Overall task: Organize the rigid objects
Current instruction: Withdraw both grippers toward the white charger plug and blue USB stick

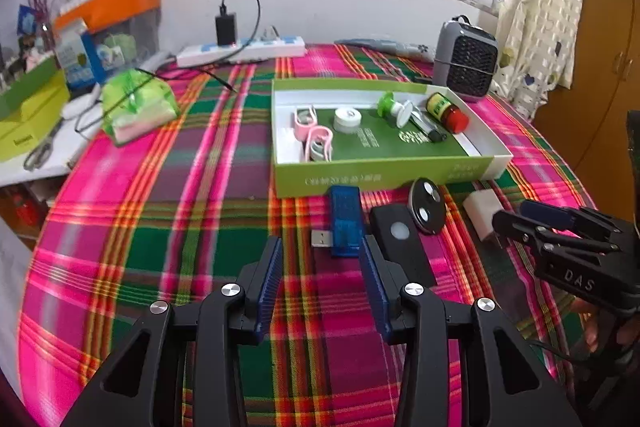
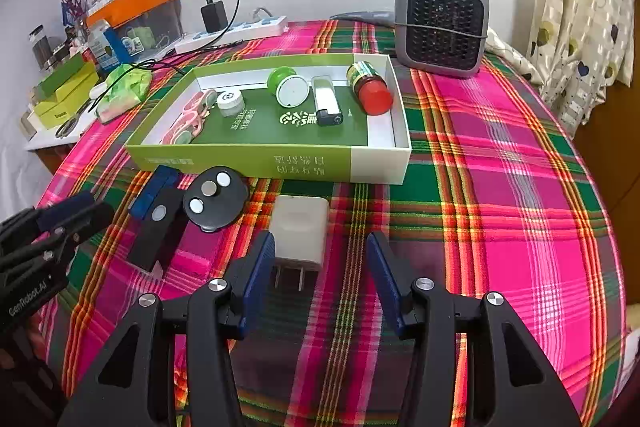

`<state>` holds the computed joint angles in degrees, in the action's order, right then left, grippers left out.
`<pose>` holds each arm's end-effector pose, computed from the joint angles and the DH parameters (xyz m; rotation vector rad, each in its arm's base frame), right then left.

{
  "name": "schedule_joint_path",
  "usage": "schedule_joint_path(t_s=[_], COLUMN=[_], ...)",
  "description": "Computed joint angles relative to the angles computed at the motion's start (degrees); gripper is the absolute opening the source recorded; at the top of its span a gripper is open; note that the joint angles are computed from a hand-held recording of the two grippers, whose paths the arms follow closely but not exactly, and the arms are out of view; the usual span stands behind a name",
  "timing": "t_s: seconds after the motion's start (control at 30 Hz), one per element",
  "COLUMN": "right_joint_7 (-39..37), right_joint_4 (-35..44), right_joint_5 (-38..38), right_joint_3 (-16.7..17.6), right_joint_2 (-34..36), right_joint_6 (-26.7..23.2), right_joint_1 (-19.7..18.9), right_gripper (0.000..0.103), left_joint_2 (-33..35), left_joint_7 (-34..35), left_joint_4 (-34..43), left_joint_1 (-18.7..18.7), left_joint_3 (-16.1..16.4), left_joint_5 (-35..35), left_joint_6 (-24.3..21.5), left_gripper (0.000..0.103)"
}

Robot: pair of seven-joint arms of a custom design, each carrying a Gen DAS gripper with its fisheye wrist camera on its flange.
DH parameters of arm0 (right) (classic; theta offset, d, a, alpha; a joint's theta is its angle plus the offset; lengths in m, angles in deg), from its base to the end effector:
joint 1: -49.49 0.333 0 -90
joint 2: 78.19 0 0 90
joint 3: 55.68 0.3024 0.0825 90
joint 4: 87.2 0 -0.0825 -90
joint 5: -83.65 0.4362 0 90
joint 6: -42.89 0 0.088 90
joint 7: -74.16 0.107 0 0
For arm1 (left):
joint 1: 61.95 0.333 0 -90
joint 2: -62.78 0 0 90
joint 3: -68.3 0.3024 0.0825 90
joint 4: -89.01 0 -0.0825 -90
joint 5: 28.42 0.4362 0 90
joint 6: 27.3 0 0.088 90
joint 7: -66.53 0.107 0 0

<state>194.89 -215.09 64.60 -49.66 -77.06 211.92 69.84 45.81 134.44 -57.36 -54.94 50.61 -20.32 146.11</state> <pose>0.5399 0.2915 0.3951 -1.9478 1.5492 -0.4682 0.5075 -0.1067 0.4087 -1.8324 1.7562 -0.7732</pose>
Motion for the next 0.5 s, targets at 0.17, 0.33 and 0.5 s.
schedule_joint_path(t_s=[0.17,0.33,0.5], right_joint_7=[-1.00,-3.38,-4.25], right_joint_4=[0.70,1.53,3.31], right_joint_5=[1.34,3.77,3.71], right_joint_3=[0.20,0.56,0.62], right_joint_2=[0.57,1.27,2.78], right_joint_6=[-0.25,-0.21,-1.43], right_joint_1=[0.14,0.38,0.81], right_gripper=[0.050,0.050,0.050], left_joint_2=[0.45,0.49,0.24], left_joint_7=[4.63,7.82,9.65], left_joint_4=[-0.32,-0.44,-0.64], left_joint_1=[-4.28,-6.11,-6.76], left_joint_3=[3.81,5.34,5.75], left_joint_5=[-5.57,-9.39,-11.41], left_joint_6=[0.22,0.12,-0.13], left_gripper=[0.039,0.039,0.039])
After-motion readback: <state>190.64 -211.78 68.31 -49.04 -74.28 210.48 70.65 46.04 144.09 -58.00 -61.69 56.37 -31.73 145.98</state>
